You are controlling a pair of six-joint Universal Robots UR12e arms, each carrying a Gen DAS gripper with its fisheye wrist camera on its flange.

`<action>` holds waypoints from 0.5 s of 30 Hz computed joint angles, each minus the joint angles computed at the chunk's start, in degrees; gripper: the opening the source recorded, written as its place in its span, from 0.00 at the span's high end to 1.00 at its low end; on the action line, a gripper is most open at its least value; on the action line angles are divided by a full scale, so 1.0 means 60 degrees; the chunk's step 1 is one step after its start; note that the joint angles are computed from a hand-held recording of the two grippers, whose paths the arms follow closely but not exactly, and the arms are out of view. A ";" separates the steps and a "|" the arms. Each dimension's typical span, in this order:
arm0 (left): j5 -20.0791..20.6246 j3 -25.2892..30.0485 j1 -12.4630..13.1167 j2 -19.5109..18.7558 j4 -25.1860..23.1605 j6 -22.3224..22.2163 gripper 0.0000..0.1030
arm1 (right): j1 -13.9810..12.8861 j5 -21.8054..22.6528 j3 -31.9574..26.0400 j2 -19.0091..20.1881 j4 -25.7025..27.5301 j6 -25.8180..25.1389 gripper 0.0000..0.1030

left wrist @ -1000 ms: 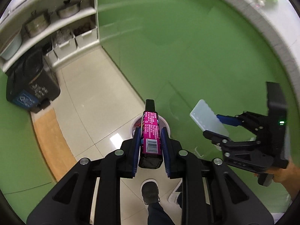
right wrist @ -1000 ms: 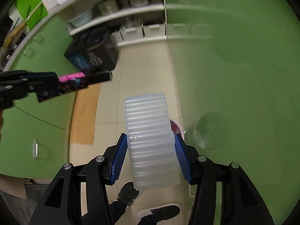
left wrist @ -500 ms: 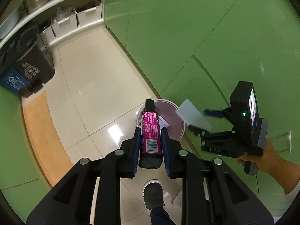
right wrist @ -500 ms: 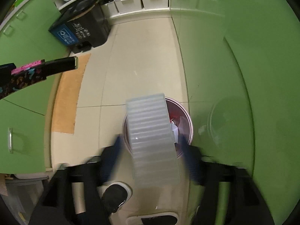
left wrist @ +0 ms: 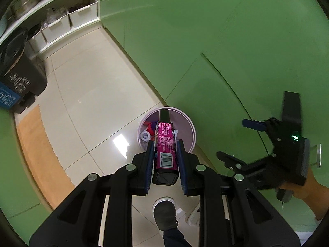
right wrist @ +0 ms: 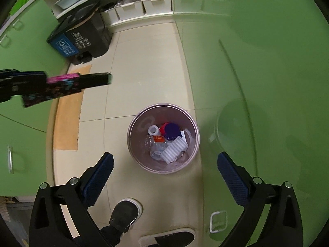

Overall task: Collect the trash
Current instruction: 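Open the left gripper to drop the spray can into the bin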

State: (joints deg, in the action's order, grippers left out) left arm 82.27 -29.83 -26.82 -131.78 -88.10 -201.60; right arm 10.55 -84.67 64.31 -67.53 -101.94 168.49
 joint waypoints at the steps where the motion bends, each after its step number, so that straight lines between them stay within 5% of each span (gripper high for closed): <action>1: -0.0052 0.0089 0.0010 -0.0073 -0.0065 0.0088 0.79 | -0.0011 -0.0004 0.0019 -0.0071 0.0040 0.0061 0.06; 15: -0.0725 0.1567 -0.0155 -0.1379 -0.0855 0.0701 0.78 | -0.0123 -0.0003 0.1000 -0.1108 -0.0052 0.0333 0.06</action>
State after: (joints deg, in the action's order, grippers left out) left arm 77.92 -20.43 -27.75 -140.06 -93.22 -197.40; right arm 9.81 -84.69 70.31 -74.18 -102.25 170.49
